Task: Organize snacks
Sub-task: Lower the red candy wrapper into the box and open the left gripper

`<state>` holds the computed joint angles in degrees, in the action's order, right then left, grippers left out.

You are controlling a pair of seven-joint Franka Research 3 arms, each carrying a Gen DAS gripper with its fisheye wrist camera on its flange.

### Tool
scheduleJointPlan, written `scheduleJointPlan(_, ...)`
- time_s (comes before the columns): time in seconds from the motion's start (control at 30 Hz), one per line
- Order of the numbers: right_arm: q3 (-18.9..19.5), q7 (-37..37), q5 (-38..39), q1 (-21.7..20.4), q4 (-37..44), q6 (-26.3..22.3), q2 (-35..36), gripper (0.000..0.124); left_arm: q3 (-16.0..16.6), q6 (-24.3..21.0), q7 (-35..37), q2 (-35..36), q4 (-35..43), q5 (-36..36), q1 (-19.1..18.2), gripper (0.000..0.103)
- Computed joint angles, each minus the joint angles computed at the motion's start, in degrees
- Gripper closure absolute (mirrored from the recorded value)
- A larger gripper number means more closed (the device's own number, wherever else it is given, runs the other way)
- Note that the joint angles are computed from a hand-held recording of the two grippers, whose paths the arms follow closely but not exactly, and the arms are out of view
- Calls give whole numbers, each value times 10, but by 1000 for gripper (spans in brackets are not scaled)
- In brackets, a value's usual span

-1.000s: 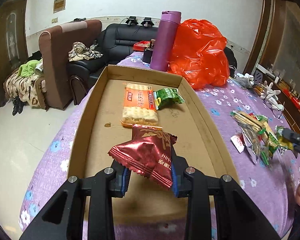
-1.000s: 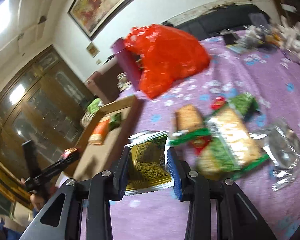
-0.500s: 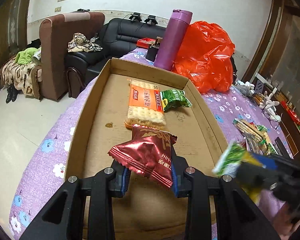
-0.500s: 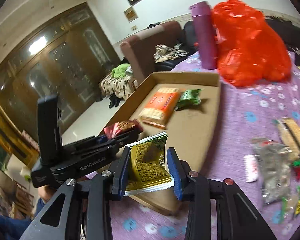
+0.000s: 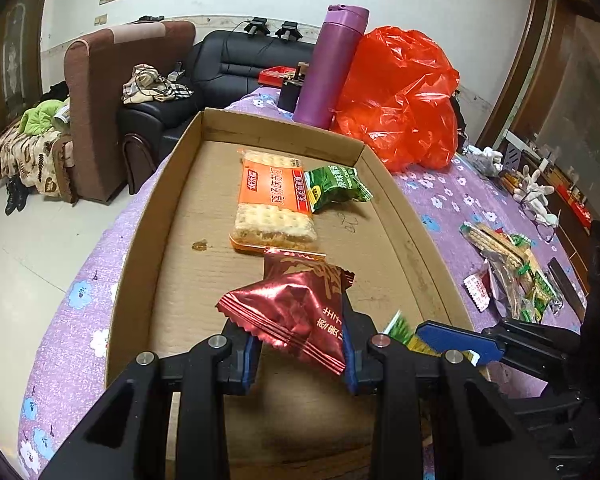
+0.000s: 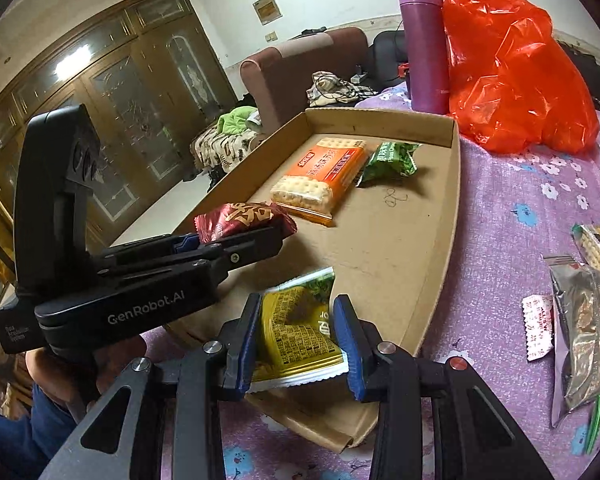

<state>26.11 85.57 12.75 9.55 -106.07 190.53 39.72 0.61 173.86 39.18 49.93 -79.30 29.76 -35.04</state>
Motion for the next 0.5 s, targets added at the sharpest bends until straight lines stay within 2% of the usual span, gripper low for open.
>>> scheduleJointPlan(0.13,2,3,-2,0,-10,9,-5,85,9,-2,-8,0,0,3,-7,71)
scheduleJointPlan(0.5,20,14,-23,-21,-23,17,-8,85,-1,1,0,-2,-4,2,0,71)
